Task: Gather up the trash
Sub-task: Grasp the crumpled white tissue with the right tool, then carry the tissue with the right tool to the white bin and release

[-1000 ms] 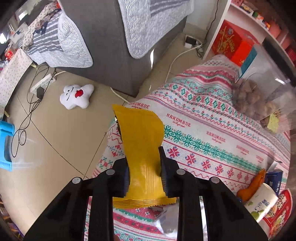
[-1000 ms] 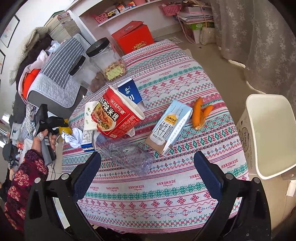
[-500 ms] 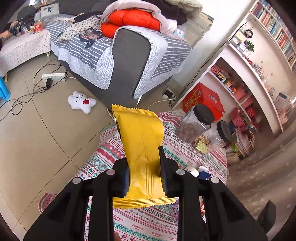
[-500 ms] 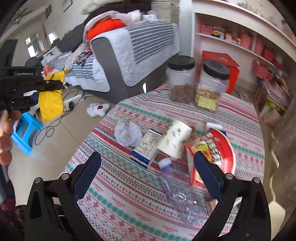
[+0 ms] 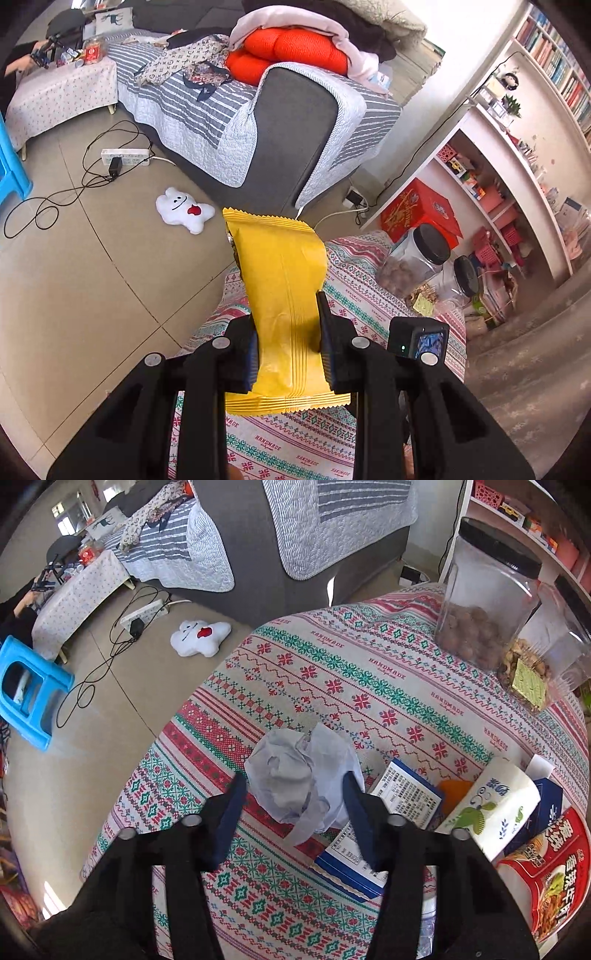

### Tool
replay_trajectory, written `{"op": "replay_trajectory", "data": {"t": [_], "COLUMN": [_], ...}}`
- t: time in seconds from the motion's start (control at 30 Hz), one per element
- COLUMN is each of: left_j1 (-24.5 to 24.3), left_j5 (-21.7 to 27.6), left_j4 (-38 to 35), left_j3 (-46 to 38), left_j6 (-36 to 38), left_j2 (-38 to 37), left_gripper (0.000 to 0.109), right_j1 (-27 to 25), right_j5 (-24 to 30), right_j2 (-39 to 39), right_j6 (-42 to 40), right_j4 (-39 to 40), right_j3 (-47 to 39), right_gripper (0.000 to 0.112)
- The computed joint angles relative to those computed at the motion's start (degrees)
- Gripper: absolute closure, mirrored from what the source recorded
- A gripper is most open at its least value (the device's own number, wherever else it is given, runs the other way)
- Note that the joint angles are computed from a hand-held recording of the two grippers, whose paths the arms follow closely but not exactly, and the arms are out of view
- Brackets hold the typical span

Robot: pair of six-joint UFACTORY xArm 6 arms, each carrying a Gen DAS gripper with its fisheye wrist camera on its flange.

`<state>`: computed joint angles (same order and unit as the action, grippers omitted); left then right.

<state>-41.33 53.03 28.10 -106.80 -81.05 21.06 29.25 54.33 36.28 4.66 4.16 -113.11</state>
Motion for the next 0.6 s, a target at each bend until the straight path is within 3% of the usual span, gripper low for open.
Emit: {"op": "replay_trajectory", "data": {"t": [0.33,0.6], "left_j1": [-0.3,-3.1], "left_j5": [-1.0,-1.8], "left_j4": [-0.2,6.2], "left_j3": [0.1,-6.6], "left_j6": [0.4,1.4], "left_j2": [0.6,4.5], "left_gripper": [0.082,0.082], "right_j1": [-2.0,-4.6], "right_j5": [-15.6,-26.4], "right_j2": [-12.2,-25.6], "right_j6": [4.6,16.3], "right_j4": [2.4,-10.5], "right_j3": [14.8,27.6], "right_gripper": [0.091,0.091]}}
